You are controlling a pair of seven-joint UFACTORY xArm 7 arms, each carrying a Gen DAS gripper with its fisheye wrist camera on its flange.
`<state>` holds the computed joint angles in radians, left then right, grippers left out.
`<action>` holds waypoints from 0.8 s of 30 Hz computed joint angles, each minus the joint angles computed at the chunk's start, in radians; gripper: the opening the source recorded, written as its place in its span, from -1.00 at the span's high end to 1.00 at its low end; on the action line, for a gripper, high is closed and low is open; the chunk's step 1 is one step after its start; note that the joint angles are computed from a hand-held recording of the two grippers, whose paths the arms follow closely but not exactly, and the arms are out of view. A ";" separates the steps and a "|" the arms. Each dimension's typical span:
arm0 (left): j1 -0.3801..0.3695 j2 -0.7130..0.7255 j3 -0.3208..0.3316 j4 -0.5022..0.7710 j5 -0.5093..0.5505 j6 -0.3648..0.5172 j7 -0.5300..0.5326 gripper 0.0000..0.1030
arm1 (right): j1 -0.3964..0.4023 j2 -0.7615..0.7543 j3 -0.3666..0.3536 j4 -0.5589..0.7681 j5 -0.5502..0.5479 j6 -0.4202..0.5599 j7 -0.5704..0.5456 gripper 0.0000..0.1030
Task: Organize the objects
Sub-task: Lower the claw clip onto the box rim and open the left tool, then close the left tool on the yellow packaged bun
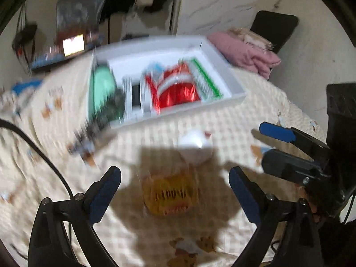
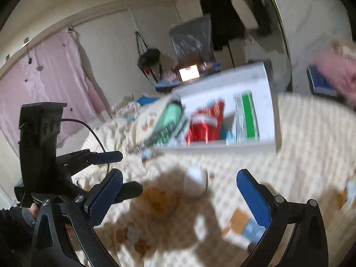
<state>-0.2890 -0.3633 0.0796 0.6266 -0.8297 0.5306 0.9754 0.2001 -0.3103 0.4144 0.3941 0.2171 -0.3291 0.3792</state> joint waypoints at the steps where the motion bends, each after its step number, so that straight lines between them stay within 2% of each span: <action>1: 0.004 0.013 0.002 0.003 0.007 0.018 -0.014 -0.91 | 0.011 0.010 -0.015 -0.006 -0.013 -0.006 0.000 -1.00; 3: 0.031 0.058 -0.016 0.016 0.063 0.056 -0.073 -0.91 | -0.028 0.018 0.032 -0.007 0.015 -0.006 -0.019 -1.00; 4: 0.050 0.081 -0.036 0.024 0.111 0.064 -0.127 -0.91 | -0.028 0.025 0.033 -0.012 0.024 -0.024 -0.019 -1.00; 8: 0.075 0.124 -0.045 0.050 0.123 0.097 -0.188 -0.91 | 0.110 0.070 -0.141 -0.032 -0.087 -0.093 0.057 -1.00; 9: 0.078 0.126 -0.047 0.050 0.117 0.094 -0.194 -0.91 | 0.109 0.075 -0.134 -0.028 -0.074 -0.086 0.050 -1.00; 11: 0.083 0.127 -0.053 0.048 0.116 0.091 -0.203 -0.90 | 0.073 0.078 -0.070 -0.019 -0.003 -0.070 -0.009 -1.00; 13: 0.088 0.127 -0.071 0.046 0.151 0.087 -0.238 -0.84 | 0.051 0.078 -0.030 -0.009 0.044 -0.060 -0.055 -1.00; 16: 0.083 0.120 -0.076 0.049 0.169 0.092 -0.262 -0.75 | 0.067 0.082 -0.042 -0.004 0.056 -0.061 -0.063 -1.00; 19: 0.072 0.116 -0.066 0.045 0.143 0.087 -0.246 -0.55 | 0.076 0.091 -0.050 0.001 0.069 -0.057 -0.071 -1.00; 20: 0.067 0.116 -0.056 0.045 0.117 0.092 -0.227 -0.41 | 0.077 0.093 -0.052 0.003 0.072 -0.057 -0.074 -1.00; 21: 0.060 0.108 -0.045 0.035 0.070 0.078 -0.194 -0.36 | 0.081 0.092 -0.054 0.002 0.074 -0.057 -0.075 -1.00; 24: 0.048 0.087 -0.032 0.005 -0.031 0.015 -0.127 -0.32 | 0.086 0.095 -0.058 0.004 0.078 -0.056 -0.084 -1.00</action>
